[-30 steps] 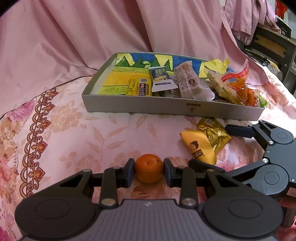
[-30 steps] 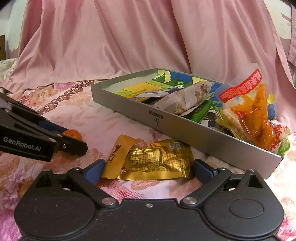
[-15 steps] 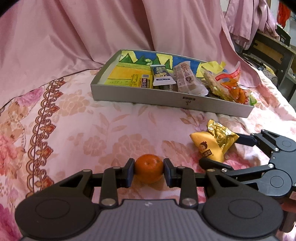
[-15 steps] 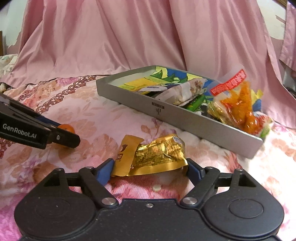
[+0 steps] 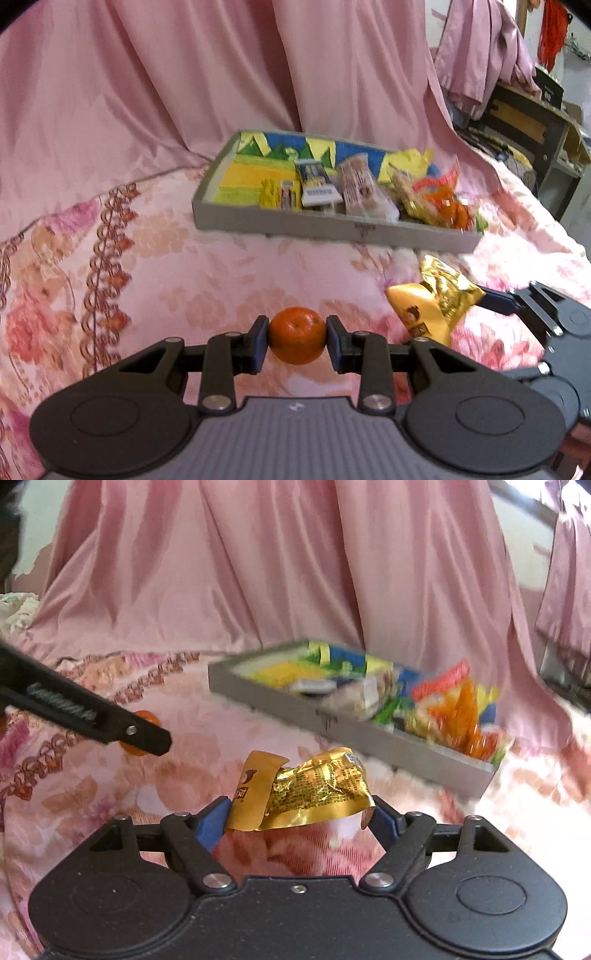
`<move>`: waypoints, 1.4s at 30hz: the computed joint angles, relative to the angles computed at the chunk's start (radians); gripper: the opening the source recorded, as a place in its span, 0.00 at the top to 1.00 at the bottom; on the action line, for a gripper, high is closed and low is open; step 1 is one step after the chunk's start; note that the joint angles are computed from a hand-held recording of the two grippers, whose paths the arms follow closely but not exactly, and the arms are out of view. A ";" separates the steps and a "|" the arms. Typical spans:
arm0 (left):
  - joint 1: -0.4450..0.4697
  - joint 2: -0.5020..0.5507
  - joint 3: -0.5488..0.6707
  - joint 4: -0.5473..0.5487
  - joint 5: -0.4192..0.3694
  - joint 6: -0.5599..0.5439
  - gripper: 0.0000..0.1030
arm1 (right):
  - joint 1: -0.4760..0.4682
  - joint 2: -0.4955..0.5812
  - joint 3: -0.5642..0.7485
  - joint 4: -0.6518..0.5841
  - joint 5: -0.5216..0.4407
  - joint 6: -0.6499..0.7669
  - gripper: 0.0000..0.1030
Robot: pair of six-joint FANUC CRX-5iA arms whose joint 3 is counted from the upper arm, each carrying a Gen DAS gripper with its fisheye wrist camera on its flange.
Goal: Organize snacks
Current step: 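Carry the tangerine and gold foil pack into the tray and release both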
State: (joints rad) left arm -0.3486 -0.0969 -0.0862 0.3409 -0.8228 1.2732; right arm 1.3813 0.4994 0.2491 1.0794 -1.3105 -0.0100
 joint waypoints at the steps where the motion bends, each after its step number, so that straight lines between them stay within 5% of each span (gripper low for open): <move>1: 0.002 0.010 0.015 0.001 0.006 0.001 0.65 | 0.000 0.001 -0.004 0.024 -0.003 -0.002 0.22; 11: -0.020 0.218 0.285 -0.084 0.046 0.094 0.65 | -0.125 -0.011 0.013 0.156 0.083 0.061 0.22; 19: -0.037 0.432 0.548 -0.180 -0.056 0.266 0.65 | -0.234 0.031 0.115 0.026 0.179 0.222 0.22; 38: -0.064 0.498 0.619 -0.246 -0.147 0.339 0.64 | -0.260 0.144 0.307 -0.096 0.119 0.383 0.14; 42: -0.059 0.495 0.617 -0.234 -0.151 0.344 0.55 | -0.254 0.136 0.288 -0.082 0.117 0.365 0.10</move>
